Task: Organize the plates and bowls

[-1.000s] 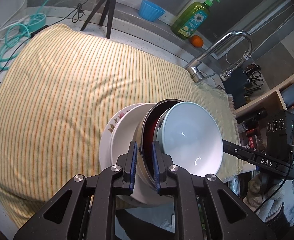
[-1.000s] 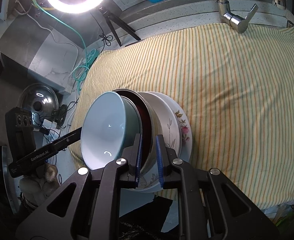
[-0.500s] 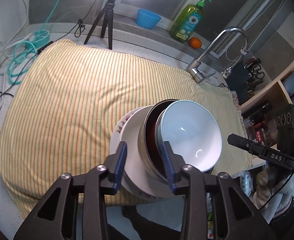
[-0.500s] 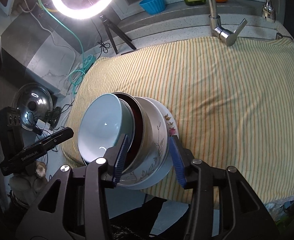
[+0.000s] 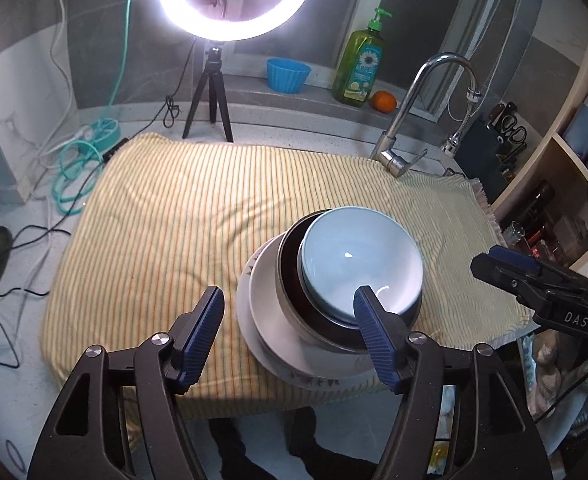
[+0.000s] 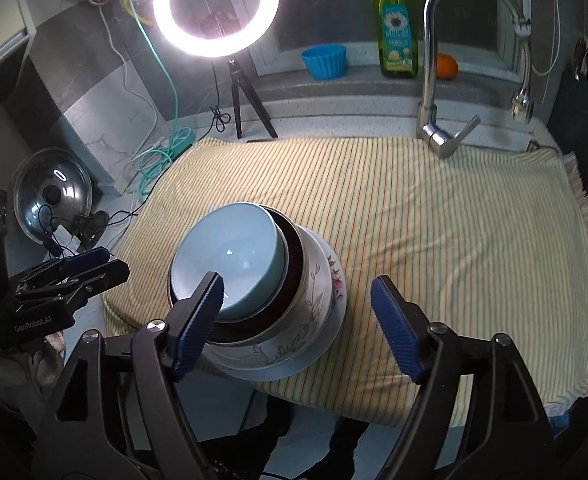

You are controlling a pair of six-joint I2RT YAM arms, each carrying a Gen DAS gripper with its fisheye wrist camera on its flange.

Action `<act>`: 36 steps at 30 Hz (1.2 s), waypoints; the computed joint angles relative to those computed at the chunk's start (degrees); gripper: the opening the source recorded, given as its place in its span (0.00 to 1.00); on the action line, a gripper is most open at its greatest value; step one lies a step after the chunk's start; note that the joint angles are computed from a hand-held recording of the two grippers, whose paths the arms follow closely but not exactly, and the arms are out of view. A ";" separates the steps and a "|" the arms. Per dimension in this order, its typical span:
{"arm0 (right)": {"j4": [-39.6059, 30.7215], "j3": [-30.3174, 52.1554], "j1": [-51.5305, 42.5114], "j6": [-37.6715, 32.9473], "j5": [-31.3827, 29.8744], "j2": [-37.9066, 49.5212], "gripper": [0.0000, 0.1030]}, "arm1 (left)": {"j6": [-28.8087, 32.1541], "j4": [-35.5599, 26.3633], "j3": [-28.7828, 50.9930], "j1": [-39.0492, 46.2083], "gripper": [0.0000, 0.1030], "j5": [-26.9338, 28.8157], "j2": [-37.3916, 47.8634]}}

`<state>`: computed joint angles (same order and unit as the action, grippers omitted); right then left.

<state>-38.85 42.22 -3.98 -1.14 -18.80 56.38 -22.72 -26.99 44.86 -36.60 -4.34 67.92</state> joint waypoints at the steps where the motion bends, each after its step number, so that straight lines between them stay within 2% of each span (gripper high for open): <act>1: -0.38 -0.09 0.51 0.17 0.72 -1.12 0.82 | -0.01 -0.39 -0.04 -0.85 0.65 -0.92 -0.36; 3: -1.00 -0.32 1.18 0.52 1.77 -2.98 0.88 | 0.10 -1.33 0.21 -2.93 0.67 -3.57 -0.83; 10: -2.53 -1.37 1.75 1.66 3.01 -7.07 0.93 | -0.28 -2.77 1.23 -6.04 0.67 -8.34 -2.22; 36: -2.14 -1.40 1.66 2.07 3.73 -6.59 0.94 | -2.06 -3.04 1.66 -6.42 0.67 -8.51 -1.86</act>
<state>-40.99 40.82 -2.32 0.93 -15.08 49.79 -24.78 -30.03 46.52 -43.03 -12.86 66.06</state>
